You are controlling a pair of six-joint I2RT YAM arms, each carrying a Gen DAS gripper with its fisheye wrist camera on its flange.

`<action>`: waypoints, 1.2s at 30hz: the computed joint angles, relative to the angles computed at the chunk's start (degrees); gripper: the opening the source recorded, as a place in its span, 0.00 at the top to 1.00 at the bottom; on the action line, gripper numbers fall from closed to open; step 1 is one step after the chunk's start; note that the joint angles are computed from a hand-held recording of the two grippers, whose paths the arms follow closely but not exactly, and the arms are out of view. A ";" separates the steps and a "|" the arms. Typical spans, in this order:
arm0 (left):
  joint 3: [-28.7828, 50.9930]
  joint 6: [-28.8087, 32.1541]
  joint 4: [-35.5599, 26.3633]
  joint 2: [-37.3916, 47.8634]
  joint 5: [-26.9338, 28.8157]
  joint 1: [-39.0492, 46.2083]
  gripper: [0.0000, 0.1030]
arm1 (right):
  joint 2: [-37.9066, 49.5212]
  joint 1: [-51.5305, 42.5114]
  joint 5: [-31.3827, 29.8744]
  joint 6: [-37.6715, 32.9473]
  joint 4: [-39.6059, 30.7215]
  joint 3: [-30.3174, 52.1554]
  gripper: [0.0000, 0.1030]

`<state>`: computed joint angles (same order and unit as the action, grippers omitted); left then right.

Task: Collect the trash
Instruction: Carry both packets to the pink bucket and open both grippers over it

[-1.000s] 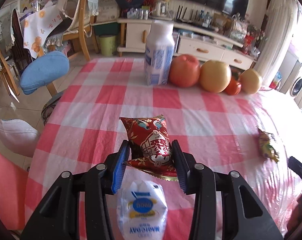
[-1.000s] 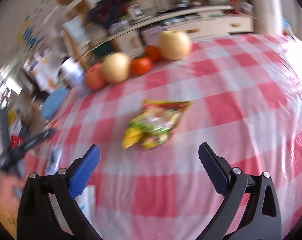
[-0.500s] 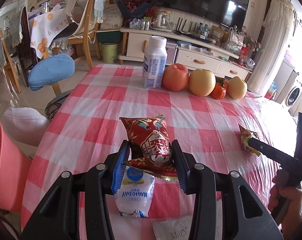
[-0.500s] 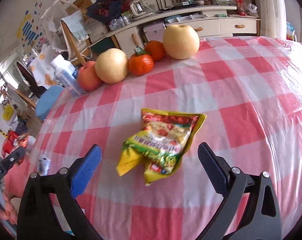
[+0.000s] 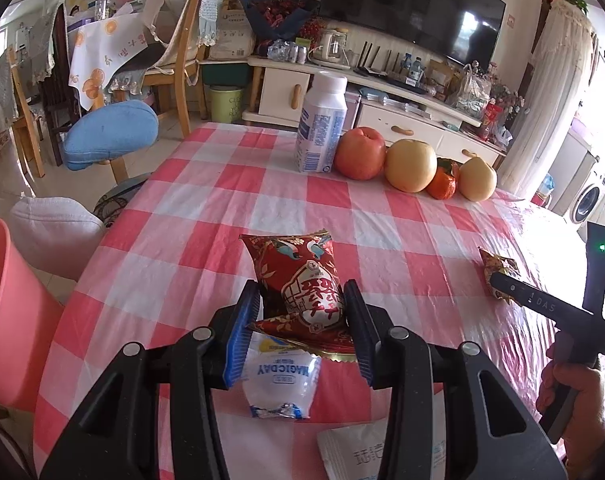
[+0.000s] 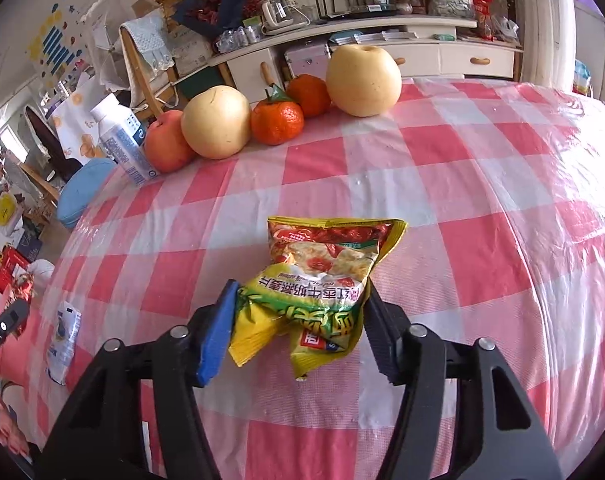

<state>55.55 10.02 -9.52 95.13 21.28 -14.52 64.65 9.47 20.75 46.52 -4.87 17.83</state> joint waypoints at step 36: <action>8.71 2.88 -6.78 4.86 11.78 15.10 0.56 | 3.19 25.57 19.68 14.59 -19.17 12.25 0.60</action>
